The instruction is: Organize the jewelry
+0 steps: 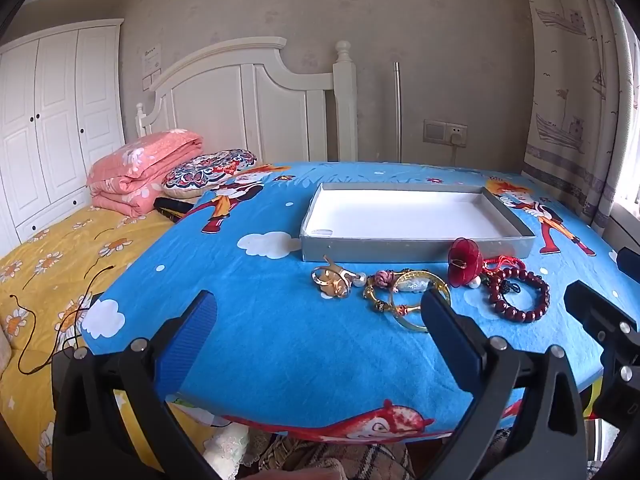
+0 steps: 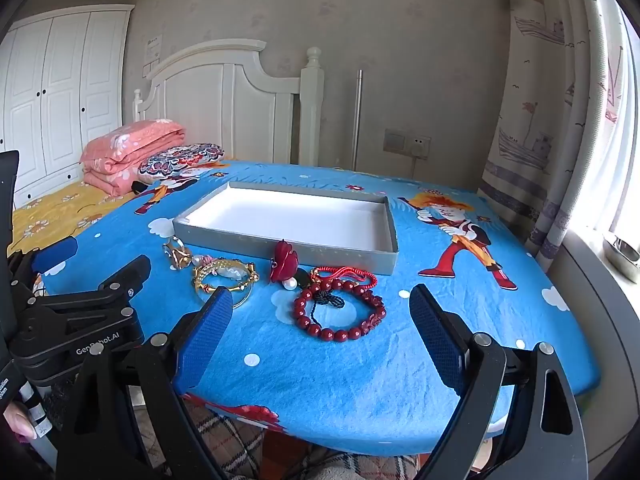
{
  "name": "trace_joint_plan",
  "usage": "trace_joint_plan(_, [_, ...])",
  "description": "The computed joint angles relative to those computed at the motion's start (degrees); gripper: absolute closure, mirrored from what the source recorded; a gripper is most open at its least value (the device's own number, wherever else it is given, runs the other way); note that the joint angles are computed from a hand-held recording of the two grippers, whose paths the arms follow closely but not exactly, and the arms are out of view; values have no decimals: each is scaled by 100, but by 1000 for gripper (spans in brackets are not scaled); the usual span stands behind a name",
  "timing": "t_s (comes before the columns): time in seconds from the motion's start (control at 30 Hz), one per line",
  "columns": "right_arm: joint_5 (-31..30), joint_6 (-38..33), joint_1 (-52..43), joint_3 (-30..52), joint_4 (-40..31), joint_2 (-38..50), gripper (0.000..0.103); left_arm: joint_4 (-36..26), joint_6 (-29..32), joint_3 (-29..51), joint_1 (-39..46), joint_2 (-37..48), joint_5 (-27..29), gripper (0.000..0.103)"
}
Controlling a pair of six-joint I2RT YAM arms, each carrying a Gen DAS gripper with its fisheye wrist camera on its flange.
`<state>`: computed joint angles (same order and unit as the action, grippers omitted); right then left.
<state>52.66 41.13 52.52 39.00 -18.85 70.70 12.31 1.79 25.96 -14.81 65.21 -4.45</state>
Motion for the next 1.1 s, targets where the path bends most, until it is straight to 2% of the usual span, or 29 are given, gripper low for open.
trace_joint_plan(0.27, [-5,-2,-4,2,-2,1,19,4,-22,6,-21,15,-28,4])
trace_joint_plan(0.3, [-5,-2,-4,2,-2,1,19,-237,-11,46,1,-184,-14,4])
trace_joint_plan(0.37, [-8,-3,-4,4,-1,-1,19,-260,-27,33,-36,-221,-51,4])
trace_joint_plan(0.93, [6,25,21,64,-48,40,19,88,-90,-23,100,7,42,4])
trace_joint_plan(0.97, [10,28,24,63,-48,41,19,109,-105,-15,80,41,26,4])
trace_joint_plan(1.0, [12,29,26,62,-47,42,19,346,-47,-81,-25,100,-300,4])
trace_joint_plan(1.03, [14,30,28,62,-48,44,19,354,-85,-54,-32,167,-243,4])
trace_joint_plan(1.07, [14,31,30,60,-48,43,19,147,-114,-59,94,18,39,4])
trace_joint_plan(1.1, [14,32,31,58,-47,44,19,140,-116,-54,94,20,39,4])
